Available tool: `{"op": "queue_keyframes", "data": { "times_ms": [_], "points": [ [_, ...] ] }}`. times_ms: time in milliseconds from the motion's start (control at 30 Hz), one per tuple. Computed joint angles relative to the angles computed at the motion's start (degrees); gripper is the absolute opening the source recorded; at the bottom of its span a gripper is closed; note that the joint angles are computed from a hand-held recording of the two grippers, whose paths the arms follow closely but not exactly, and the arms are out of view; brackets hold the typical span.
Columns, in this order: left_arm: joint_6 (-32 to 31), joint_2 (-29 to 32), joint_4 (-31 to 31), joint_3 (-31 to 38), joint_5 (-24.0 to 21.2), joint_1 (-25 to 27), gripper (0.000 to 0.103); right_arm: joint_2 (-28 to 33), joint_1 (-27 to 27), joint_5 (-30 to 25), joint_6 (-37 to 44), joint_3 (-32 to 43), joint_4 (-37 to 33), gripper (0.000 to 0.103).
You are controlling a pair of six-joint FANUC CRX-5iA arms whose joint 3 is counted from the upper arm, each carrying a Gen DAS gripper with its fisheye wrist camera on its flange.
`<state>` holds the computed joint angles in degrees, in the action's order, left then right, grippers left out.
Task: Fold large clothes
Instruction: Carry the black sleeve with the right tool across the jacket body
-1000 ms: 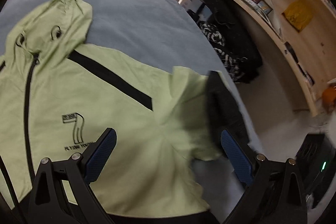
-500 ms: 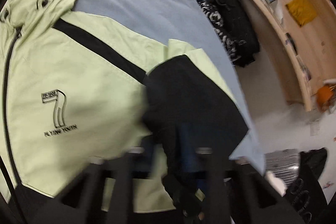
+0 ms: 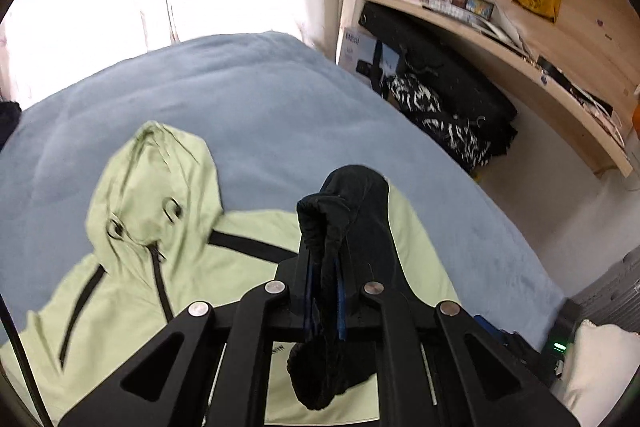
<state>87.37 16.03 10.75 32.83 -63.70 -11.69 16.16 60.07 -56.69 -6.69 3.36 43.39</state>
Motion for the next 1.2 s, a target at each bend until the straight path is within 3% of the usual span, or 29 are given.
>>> {"op": "queue_keyframes", "data": {
  "times_ms": [100, 267, 400, 600, 633, 667, 700, 733, 800, 933, 1033, 1100, 1133, 1167, 1200],
  "points": [
    [-0.95, -1.01, 1.47, 0.07, -0.74, 1.35, 0.006, 0.49, -2.08, 4.08, 2.45, 1.42, -5.89, 0.075],
    [-1.32, -2.89, -0.46, 0.03, -2.09, 3.06, 0.006, -4.33, -3.41, 15.51, -4.35, -6.08, -5.15, 0.075],
    [0.19, -4.82, -2.49, -1.47, -2.26, 6.76, 0.006, -4.63, -2.27, 13.55, 2.29, -4.73, -8.17, 0.075],
    [1.07, -5.79, -4.5, -1.83, -3.42, 10.81, 0.006, 2.93, -1.19, 2.61, 17.14, 7.28, -15.11, 0.072],
    [0.94, -5.96, -4.82, -2.09, -3.48, 11.22, 0.006, 4.67, -1.36, 1.73, 19.61, 9.34, -15.35, 0.058],
    [0.62, -6.21, -4.86, -2.48, -3.47, 11.57, 0.006, 5.95, -1.64, 0.83, 21.93, 11.03, -15.48, 0.026],
    [0.39, -6.56, -5.27, -3.18, -3.37, 12.02, 0.006, 8.0, -1.43, -2.72, 23.4, 14.02, -14.98, 0.016],
    [0.1, -6.98, -6.07, -4.18, -3.25, 12.5, 0.006, 8.4, -1.37, -4.03, 23.54, 14.61, -14.73, 0.016],
    [-0.47, -7.16, -7.25, -5.99, -4.08, 13.66, 0.006, 7.59, -1.6, -3.5, 22.39, 13.23, -14.27, 0.015],
    [-2.6, -5.15, -8.02, -10.54, -6.83, 16.57, 0.006, 8.6, -1.56, -8.0, 27.03, 15.27, -18.83, 0.016],
    [-2.92, -4.22, -10.36, -15.63, -4.82, 17.63, 0.007, 9.2, -0.75, -12.3, 30.73, 17.92, -19.81, 0.017],
    [-3.33, -3.2, -10.57, -18.15, -3.82, 18.36, 0.01, 8.26, -0.29, -12.86, 31.68, 18.78, -21.0, 0.026],
    [-3.48, -2.56, -10.43, -18.54, -4.06, 18.72, 0.012, 6.66, -0.1, -10.9, 31.07, 17.54, -20.88, 0.038],
    [-3.3, -2.16, -10.32, -19.06, -4.12, 19.04, 0.023, 5.51, -0.15, -8.8, 30.39, 16.51, -20.43, 0.054],
    [-3.27, -2.42, -9.77, -19.84, -3.69, 19.2, 0.031, 3.44, 0.14, -5.59, 28.58, 14.52, -19.02, 0.062]
  ]
}}
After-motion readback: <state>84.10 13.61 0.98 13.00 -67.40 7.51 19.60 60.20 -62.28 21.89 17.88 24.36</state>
